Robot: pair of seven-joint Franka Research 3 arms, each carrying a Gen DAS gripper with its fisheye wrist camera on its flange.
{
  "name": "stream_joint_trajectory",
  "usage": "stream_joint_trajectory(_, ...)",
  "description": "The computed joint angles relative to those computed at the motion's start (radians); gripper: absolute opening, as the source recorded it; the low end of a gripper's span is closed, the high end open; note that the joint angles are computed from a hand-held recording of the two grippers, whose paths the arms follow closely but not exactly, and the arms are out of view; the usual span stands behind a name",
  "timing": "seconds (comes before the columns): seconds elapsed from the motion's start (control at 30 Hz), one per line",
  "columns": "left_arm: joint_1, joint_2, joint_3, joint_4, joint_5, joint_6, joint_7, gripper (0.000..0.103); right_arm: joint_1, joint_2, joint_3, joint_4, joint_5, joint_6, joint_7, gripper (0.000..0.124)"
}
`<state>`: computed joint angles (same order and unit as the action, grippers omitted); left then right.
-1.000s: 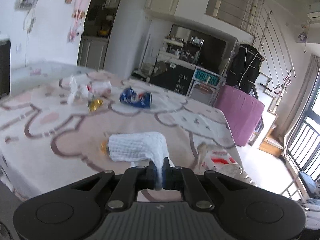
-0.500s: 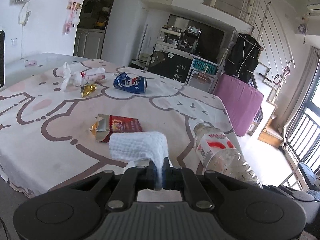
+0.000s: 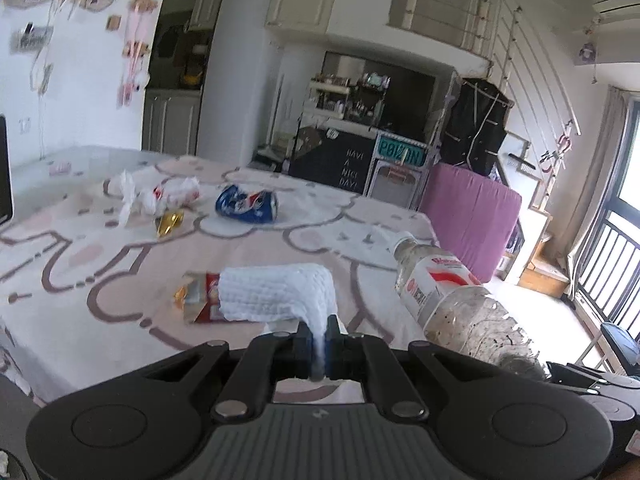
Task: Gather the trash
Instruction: 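Carry the bottle and tissue with both tools over the yellow bin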
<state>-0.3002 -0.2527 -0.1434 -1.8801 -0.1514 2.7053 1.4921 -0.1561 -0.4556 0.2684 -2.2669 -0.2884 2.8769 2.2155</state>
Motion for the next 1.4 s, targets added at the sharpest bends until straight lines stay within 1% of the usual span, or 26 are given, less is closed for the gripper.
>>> stream_joint_trajectory(0.17,-0.015,-0.008,-0.021,0.016,0.020,0.008,-0.006,0.005,-0.014,-0.072,-0.020,-0.037,0.018,0.011,-0.011,0.060)
stream_joint_trajectory(0.43,-0.062,0.012,-0.054,0.064,0.037,0.008,-0.004,0.005,-0.064,-0.210,-0.051,-0.115,0.080,-0.011,-0.075,0.060)
stream_joint_trajectory(0.67,-0.105,0.078,-0.101,0.139,0.050,0.009,0.002,0.005,-0.123,-0.336,-0.088,-0.204,0.131,-0.057,-0.135,0.060)
stream_joint_trajectory(0.87,-0.142,0.162,-0.152,0.213,0.067,0.005,0.002,0.005,-0.186,-0.412,-0.124,-0.265,0.160,-0.093,-0.179,0.061)
stream_joint_trajectory(1.17,-0.189,0.313,-0.214,0.327,0.129,-0.037,-0.029,0.005,-0.265,-0.456,-0.183,-0.336,0.192,-0.149,-0.237,0.061)
stream_joint_trajectory(1.3,-0.216,0.400,-0.227,0.390,0.187,-0.067,-0.067,0.005,-0.299,-0.436,-0.202,-0.361,0.202,-0.148,-0.247,0.061)
stream_joint_trajectory(1.4,-0.241,0.485,-0.227,0.460,0.230,-0.105,-0.096,0.005,-0.309,-0.395,-0.227,-0.372,0.213,-0.144,-0.268,0.061)
